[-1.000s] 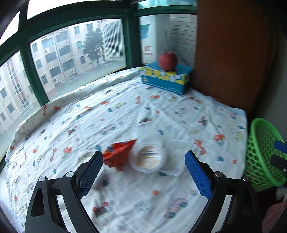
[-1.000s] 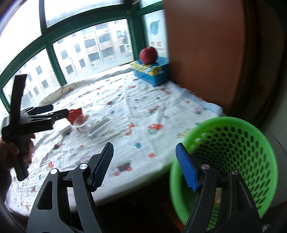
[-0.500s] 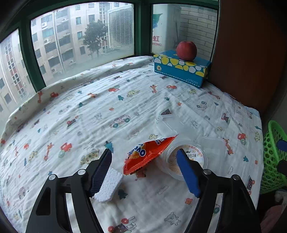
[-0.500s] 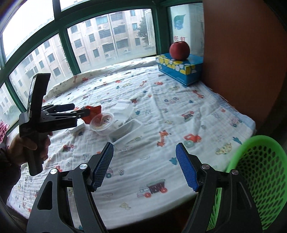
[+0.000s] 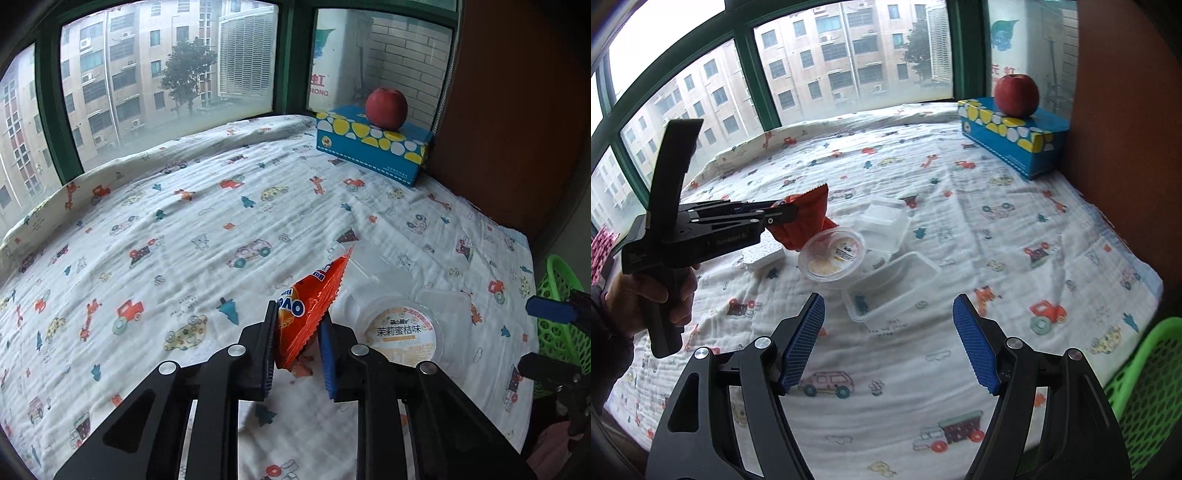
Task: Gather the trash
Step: 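Grasp the red OVO chip bag with the left gripper while the right grasps the round clear cup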
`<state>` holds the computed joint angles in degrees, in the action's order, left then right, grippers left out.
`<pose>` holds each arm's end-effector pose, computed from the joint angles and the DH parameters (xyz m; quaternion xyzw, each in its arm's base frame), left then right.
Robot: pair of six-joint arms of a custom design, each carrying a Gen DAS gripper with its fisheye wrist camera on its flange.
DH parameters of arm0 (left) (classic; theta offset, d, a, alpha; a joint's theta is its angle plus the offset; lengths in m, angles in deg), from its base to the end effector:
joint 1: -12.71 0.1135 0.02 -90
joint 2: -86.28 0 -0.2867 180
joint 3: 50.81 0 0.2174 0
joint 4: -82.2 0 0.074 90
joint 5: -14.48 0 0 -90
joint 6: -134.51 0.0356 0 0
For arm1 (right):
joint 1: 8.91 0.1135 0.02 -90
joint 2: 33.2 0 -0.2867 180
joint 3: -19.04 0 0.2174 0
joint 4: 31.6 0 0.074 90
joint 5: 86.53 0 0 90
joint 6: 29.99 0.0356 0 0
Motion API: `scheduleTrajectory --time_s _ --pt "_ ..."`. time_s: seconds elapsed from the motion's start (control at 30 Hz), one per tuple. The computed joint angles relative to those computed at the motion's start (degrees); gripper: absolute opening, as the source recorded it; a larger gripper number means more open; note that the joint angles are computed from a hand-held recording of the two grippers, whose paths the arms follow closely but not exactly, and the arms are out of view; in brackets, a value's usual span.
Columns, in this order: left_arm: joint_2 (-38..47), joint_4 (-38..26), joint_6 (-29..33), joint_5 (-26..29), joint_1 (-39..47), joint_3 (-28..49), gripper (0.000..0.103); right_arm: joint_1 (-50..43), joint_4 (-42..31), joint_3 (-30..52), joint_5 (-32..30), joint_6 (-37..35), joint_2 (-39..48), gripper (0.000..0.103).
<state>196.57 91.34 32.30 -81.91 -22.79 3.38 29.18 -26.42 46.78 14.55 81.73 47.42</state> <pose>0.2590 -0.1799 0.1220 0.1675 0.9139 -0.1007 0.3559 0.1441 0.1043 0.1424 -0.0977 0.9238 0.1010 0.3562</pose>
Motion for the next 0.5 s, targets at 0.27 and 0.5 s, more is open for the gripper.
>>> scheduleTrajectory --time_s 0.27,0.5 --pt "-6.22 -0.21 0.66 1.03 3.64 -3.18 0.019 2.44 4.83 7.08 -1.30 -2.48 13.87 0.076" --pt "-10.30 -0.91 0.36 3.66 7.43 -5.33 0.019 1.68 4.20 14.82 -1.78 -3.68 24.11 0.079"
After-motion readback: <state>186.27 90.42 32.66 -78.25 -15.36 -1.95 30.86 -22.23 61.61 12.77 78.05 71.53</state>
